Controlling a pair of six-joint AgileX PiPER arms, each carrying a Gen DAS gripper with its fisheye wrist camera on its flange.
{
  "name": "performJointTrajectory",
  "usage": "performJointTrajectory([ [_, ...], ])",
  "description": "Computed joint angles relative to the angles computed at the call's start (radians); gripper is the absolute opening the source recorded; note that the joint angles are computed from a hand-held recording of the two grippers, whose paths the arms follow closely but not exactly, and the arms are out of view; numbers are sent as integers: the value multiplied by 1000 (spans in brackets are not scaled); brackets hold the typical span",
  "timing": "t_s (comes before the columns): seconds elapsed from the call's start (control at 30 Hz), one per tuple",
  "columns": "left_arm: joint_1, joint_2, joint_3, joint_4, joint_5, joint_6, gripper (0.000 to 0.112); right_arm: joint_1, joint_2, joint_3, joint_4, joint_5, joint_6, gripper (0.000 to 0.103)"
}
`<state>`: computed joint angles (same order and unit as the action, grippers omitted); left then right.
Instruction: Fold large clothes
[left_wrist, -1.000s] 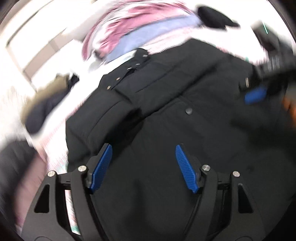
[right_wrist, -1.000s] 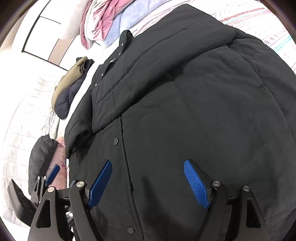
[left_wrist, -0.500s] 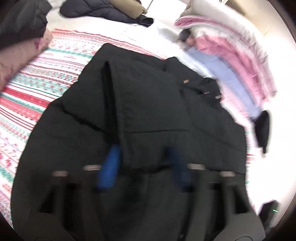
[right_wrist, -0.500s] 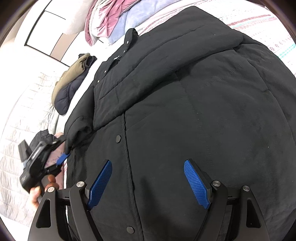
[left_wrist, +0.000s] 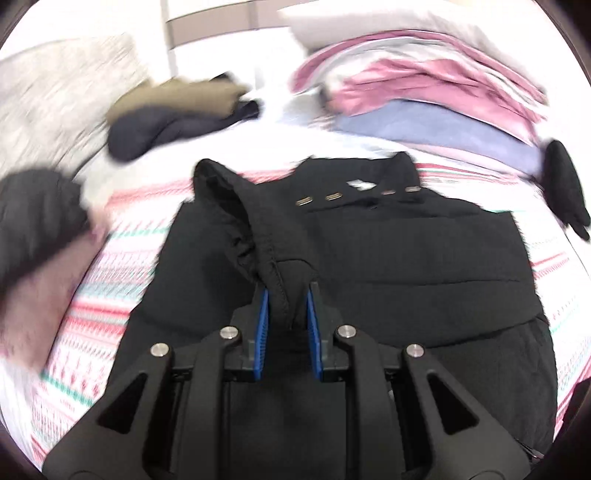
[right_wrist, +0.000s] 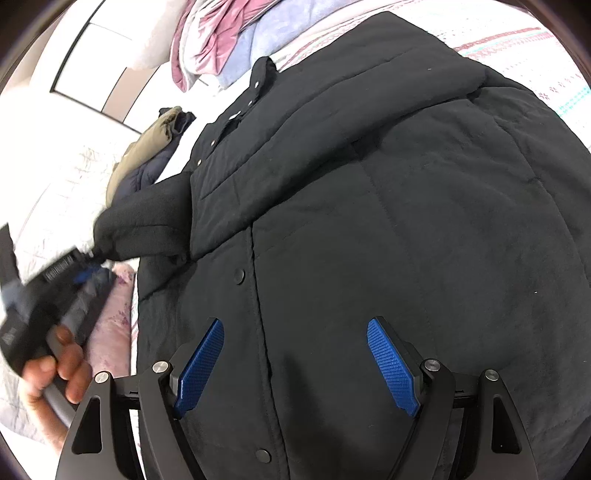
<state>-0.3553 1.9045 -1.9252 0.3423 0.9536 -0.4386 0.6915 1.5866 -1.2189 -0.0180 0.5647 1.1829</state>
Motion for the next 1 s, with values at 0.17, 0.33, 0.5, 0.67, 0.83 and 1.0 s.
performJointTrajectory([
  [0.17,-82,72,-39,-173,-60,189,37,-37,-51,72,-16,-28,56,82],
  [0.33,-128,104,25,-241,-96,307,61,-60,-84,123,-39,-48,124,82],
  [0.5,-48,32,133,-406,-124,394,62,-56,-93,116,-100,-15,176,82],
  [0.67,100,-92,287,-552,-147,406,64,-47,-95,106,-158,23,227,82],
  [0.83,299,-243,492,-569,-197,246,65,-33,-79,84,-195,52,240,82],
  [1.0,401,-413,712,-507,-219,235,76,-21,-45,30,-247,128,228,82],
])
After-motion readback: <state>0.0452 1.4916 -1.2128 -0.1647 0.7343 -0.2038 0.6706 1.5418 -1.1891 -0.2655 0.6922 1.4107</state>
